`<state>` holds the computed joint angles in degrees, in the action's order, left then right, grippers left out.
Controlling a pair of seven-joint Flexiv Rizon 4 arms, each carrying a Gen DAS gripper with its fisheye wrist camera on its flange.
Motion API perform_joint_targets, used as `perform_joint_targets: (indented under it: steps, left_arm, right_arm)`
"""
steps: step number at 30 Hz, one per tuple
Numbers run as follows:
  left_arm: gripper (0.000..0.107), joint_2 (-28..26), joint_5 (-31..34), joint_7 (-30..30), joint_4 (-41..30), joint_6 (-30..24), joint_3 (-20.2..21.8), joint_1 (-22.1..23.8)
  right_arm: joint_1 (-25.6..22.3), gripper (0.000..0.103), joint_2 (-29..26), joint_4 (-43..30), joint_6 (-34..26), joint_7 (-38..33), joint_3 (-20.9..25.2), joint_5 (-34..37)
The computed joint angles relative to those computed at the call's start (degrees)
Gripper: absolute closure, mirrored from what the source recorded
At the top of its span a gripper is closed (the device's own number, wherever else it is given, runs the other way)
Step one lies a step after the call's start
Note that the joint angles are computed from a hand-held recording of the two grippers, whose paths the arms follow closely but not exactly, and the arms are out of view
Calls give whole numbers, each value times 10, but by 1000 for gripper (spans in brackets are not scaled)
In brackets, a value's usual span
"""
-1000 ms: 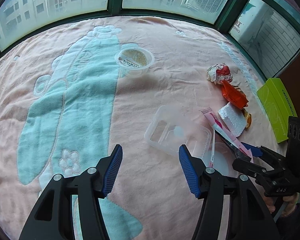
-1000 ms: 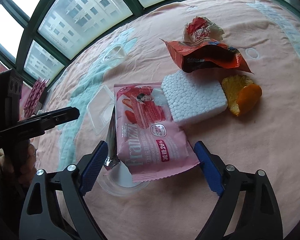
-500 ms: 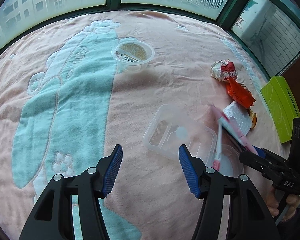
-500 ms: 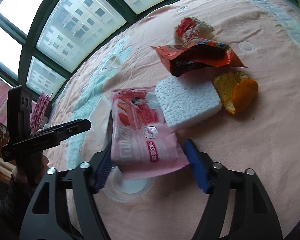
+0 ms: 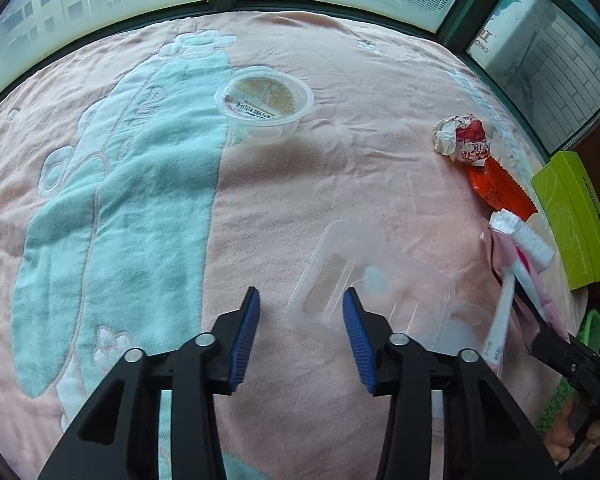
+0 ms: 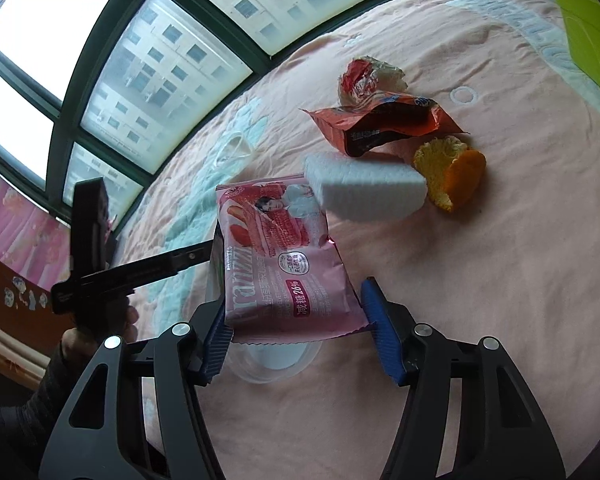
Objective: Collect trash
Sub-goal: 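Lift the pink packet with the right tool while the left closes near the clear container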
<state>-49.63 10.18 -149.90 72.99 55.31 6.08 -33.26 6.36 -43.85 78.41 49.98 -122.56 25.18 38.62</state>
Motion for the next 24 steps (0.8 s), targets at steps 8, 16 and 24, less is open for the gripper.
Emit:
perform_joint_targets:
  steps: [8,16,24]
  left_arm:
    - [93,1,6,-5,-4,-7,7,-5]
    - [95,41,43,-46,24,8,23,-28]
    - [95,68,83,-61,20,9,20,-47]
  right_arm:
    - [-16,42,27,24,23,-10,10,35]
    - [-34,42,66,60,37,-38,19,83]
    - [-47,42,120,104,65,-73,13,141]
